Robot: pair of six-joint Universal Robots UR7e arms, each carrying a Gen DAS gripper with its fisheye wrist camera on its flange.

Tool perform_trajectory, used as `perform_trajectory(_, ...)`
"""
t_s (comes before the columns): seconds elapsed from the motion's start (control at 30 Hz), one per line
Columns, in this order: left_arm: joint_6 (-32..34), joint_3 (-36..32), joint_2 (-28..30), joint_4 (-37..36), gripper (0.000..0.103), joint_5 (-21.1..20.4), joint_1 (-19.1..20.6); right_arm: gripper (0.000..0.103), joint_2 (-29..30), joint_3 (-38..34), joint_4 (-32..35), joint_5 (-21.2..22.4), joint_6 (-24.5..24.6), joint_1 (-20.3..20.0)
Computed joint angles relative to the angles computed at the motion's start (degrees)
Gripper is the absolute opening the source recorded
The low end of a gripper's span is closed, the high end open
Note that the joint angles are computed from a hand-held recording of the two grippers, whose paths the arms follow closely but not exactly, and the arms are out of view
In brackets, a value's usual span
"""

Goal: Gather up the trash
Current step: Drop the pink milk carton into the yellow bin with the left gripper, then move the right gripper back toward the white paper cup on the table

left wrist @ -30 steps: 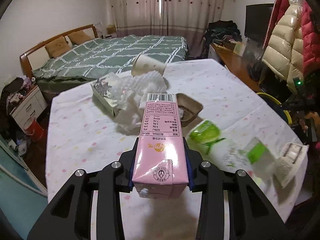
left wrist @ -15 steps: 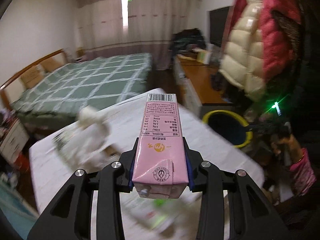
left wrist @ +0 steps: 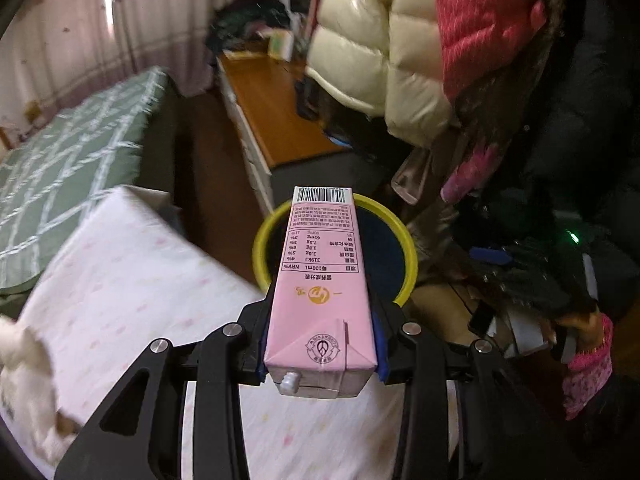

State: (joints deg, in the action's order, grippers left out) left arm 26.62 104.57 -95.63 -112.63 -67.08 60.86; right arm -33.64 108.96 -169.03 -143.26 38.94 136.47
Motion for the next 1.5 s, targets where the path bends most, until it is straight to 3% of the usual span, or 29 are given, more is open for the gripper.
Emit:
perform_trajectory(0.2,0.2,0.2,10.1,-4.2,0.037,2.1,0.5,0.032,-1.5,2.7,0.2,0.0,2.6,-0.6)
perform_trajectory(0.4,-0.3,0.1,16.2,-5.7,0.039,4.0,1.4,0.032,-2.3,4.3,0.3,-0.2,4.3,-1.1)
perform_trajectory(0.53,-0.9,0.0,17.7,-8.0,0.063,4.0,1.9,0.033,-2.4,4.5,0.2,-0.1,4.6,-1.2)
perform_trajectory(0.6,-0.9,-0.5,16.7,-7.5,0.063,2.9,1.9,0.033,-2.3,4.4,0.0,0.0,4.4,-1.1)
perform_trajectory(0.8,-1.0,0.0,5.3,-7.8,0.07,-0.9,-0.7,0.035,-0.9,2.6,-0.8,0.5,2.5,-0.5)
perform_trajectory(1.03,-3.0,3.9,-10.8,-12.5,0.083,2.9,-2.2,0.036,2.8,-2.2,-1.0,3.1,-1.6,0.5)
perform_trajectory(1.3,-5.8,6.5,-25.3,-16.4,0.091,9.3,3.2,0.036,7.5,-10.2,2.2,6.0,-6.2,3.2)
perform_trajectory(1.5,-4.3,8.6,-33.5,-21.7,0.093,13.6,8.1,0.036,12.5,-18.4,3.7,11.3,-11.7,6.1)
